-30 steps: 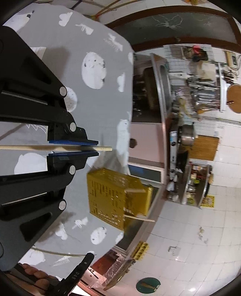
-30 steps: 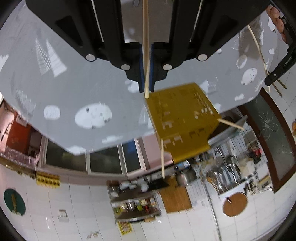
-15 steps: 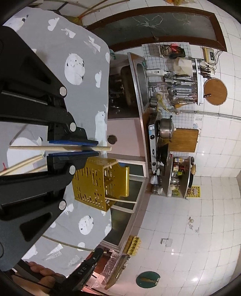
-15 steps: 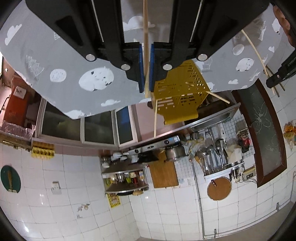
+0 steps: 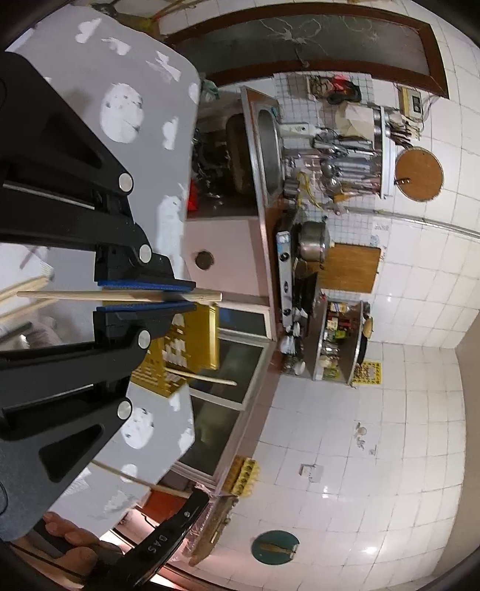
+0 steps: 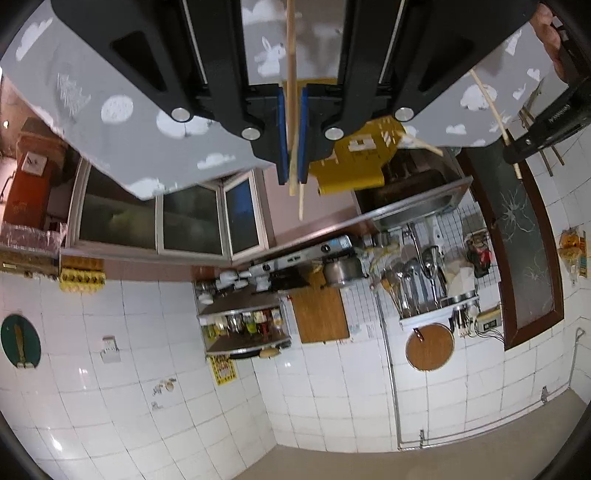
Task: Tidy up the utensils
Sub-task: 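Lift the chopstick with the left gripper and lower it into the yellow holder, then open the left gripper to release the chopstick into the holder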
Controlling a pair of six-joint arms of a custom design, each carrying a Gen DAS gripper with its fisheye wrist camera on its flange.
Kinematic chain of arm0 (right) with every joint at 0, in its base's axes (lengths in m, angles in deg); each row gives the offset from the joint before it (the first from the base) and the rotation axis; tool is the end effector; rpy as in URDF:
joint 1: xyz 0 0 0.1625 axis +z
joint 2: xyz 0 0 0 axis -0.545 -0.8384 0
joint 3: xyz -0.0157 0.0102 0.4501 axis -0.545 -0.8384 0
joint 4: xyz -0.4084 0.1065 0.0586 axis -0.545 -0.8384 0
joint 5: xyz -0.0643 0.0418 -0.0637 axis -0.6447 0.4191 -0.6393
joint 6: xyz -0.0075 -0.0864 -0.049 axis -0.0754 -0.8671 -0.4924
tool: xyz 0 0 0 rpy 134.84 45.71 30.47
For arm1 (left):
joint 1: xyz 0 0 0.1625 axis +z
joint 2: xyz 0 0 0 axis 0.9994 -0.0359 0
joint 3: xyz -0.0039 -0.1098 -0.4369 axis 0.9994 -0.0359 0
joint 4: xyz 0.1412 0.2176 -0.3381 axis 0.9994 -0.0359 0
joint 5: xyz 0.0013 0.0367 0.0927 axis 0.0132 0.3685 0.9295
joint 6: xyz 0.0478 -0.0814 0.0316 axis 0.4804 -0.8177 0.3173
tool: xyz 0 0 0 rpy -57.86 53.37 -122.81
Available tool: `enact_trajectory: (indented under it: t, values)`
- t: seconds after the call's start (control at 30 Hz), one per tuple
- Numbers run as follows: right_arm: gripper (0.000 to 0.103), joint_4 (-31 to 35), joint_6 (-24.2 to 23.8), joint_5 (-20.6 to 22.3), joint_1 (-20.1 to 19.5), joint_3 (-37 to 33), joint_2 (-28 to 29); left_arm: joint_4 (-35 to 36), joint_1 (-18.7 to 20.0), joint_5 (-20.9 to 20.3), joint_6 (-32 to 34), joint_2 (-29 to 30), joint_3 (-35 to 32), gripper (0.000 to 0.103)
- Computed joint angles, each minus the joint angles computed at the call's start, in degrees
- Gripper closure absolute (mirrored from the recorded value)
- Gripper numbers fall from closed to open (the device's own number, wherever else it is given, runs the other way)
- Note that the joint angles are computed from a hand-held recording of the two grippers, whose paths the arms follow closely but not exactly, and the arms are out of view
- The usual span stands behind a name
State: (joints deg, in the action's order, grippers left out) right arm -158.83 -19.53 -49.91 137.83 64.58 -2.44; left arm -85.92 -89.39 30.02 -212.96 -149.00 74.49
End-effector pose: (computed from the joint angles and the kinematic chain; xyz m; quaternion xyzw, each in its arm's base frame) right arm 0.2255 -0.3296 0.3156 0.3510 -0.8059 0.4717 0.0697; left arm -0.3574 -0.2111 0.1874 0.0409 0.7121 -0.5996 0.3629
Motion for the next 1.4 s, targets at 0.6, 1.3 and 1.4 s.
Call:
enact_trajectory:
  t: [0.6,1.3,1.4]
  values:
    - [0.097,-9.9,1.2,-1.1,10.2,-20.5,21.0,63.9,17.6,18.5,-54.5,13.7,-23.2,0.099]
    - [0.043,-2.6,1.8,-8.8,4.2,-16.4,20.1,24.3,16.5,12.0,-18.3,3.9,-9.4,0.037]
    - [0.043,1.7,3.4,-10.6,4.3,-14.6,15.5,24.1,11.9,7.1,-16.8,2.2,-8.6,0.020]
